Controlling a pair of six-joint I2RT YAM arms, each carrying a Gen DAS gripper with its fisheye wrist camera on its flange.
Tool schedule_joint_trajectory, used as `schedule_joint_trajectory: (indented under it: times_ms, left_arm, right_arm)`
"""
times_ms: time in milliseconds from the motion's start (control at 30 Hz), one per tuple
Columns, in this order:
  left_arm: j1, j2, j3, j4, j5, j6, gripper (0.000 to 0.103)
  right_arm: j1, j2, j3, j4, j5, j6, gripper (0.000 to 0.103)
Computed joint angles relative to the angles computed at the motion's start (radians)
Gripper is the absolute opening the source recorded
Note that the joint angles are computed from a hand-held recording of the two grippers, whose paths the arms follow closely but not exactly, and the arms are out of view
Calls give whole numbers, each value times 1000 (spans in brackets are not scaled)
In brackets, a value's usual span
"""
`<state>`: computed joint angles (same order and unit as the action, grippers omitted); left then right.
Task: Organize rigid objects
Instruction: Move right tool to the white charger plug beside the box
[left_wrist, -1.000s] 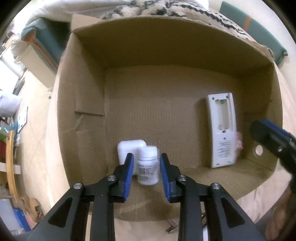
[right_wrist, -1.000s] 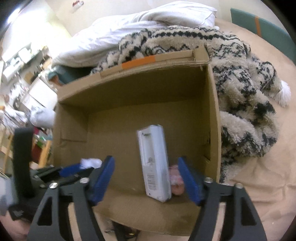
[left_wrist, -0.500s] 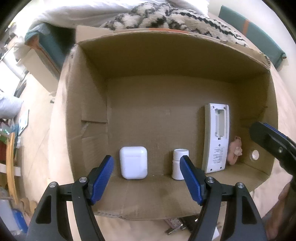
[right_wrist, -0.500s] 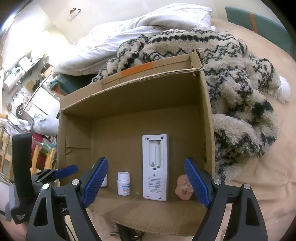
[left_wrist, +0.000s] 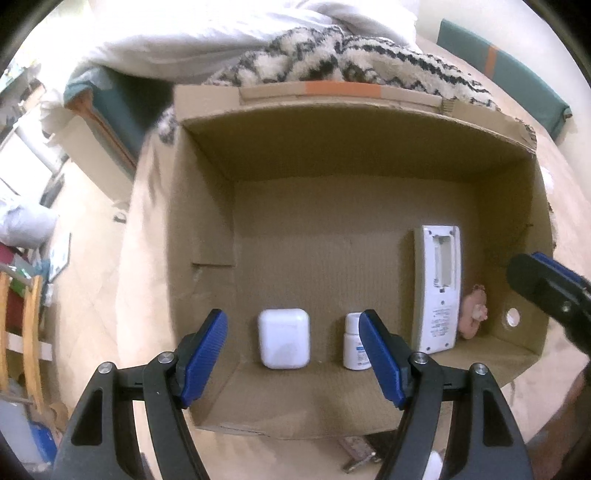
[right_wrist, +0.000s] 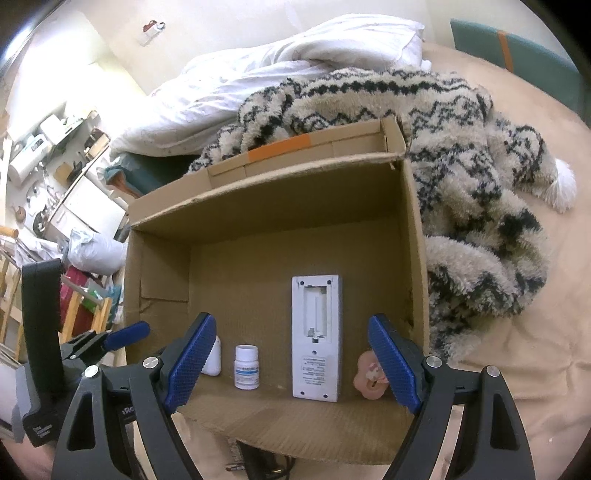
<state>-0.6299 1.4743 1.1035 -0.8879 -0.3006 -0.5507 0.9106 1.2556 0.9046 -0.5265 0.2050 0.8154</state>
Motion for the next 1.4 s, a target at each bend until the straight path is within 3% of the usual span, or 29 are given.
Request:
schedule_joint_trajectory:
  times_ms: [333, 533, 767, 900, 1100, 1267, 1400]
  left_arm:
    - [7, -162, 20, -159, -7, -19, 71]
    - [8, -324, -53, -261, -7, -65, 71]
    - [26, -444, -166, -289, 35, -129, 71]
    - [33, -424, -201, -268, 46, -117, 71]
    - [70, -415, -228, -240, 84, -123, 71]
    - [81, -410, -235, -236, 114, -119, 71]
    - [99, -407, -242, -233, 135, -115, 71]
  right_arm:
    - [59, -204, -51, -88, 66, 103, 90]
    - [88, -293, -90, -135, 80, 190, 90]
    - [228, -331, -131, -212, 125, 340, 89]
    - [279, -268, -150, -217, 56, 383, 89]
    - [299, 32, -134, -114, -244, 292, 89]
    - [330, 279, -39, -134, -321, 206, 89]
    - [355, 354, 12, -177, -299, 172, 89]
